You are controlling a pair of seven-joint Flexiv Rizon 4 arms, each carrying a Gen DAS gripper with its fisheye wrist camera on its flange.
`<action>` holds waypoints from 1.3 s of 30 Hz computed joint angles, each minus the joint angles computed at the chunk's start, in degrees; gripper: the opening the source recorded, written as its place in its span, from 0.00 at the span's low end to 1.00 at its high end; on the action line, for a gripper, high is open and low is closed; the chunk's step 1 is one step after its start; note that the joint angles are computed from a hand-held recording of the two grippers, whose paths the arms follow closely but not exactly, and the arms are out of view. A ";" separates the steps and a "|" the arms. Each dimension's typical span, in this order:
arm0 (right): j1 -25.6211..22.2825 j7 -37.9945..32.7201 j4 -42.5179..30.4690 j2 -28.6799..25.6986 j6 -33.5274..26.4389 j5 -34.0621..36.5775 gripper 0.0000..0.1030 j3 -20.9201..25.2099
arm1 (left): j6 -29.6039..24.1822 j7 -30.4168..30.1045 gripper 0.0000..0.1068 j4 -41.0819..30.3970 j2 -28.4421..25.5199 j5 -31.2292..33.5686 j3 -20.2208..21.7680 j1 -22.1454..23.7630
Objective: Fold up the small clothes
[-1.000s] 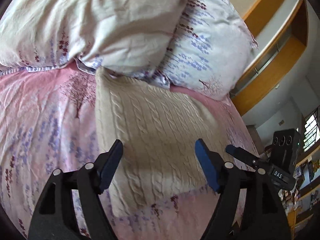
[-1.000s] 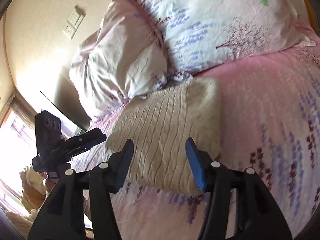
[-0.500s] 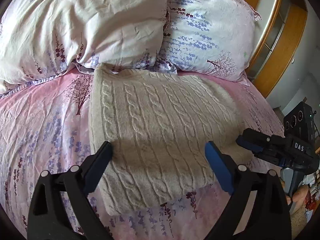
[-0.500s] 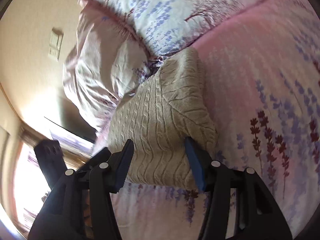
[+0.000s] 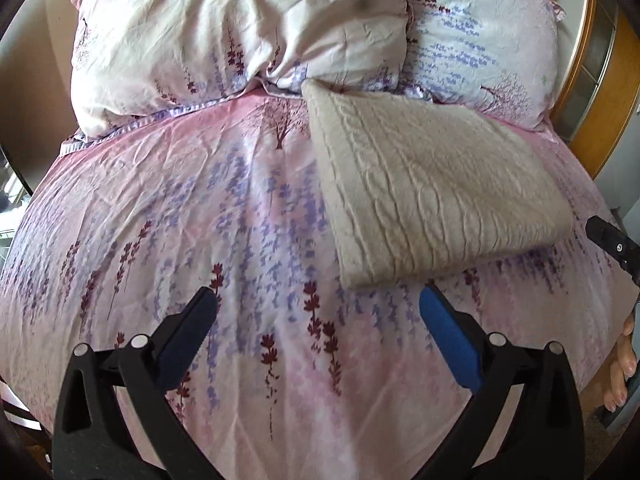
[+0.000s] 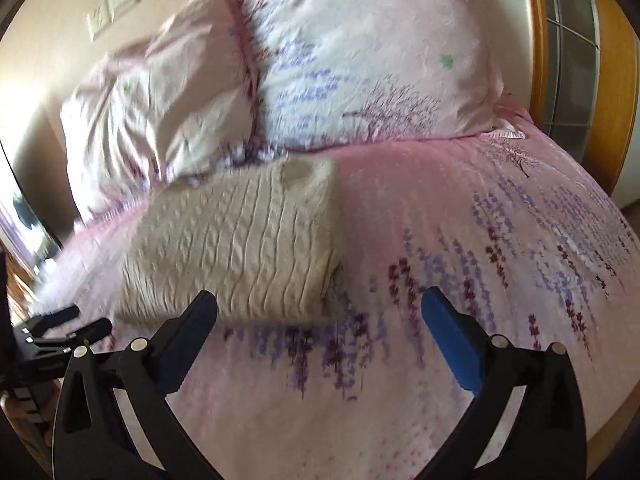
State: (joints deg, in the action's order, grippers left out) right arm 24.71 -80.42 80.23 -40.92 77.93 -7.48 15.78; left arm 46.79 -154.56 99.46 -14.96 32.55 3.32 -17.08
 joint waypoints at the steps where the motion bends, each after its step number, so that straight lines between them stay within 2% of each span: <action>1: 0.92 0.19 0.45 0.06 -0.65 -0.78 0.99 -0.86 | -0.72 0.30 0.95 -0.25 -0.36 -0.39 -0.20 -0.03; 7: 5.48 4.90 2.21 -0.22 -5.19 -4.74 0.99 -5.97 | -1.82 0.72 0.95 -0.62 -1.90 -2.11 -0.42 -0.43; 11: 7.76 8.14 3.77 0.01 -5.34 -8.73 0.99 -9.25 | -6.85 2.89 0.95 -2.92 -3.70 -3.91 -0.73 -0.88; 17: 7.54 9.41 3.59 -0.33 -6.58 -10.79 0.99 -8.76 | -3.65 0.86 0.95 -0.81 -2.99 -5.32 -0.05 -0.72; 39: 7.47 10.62 2.89 -0.71 -7.90 -11.37 0.99 -8.23 | -5.01 2.18 0.95 -1.25 -3.32 -7.66 -0.15 -0.34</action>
State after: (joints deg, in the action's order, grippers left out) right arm 32.18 -69.80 83.12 -41.63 70.03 -18.85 7.55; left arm 41.78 -152.37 98.21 -18.28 24.89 3.17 -17.41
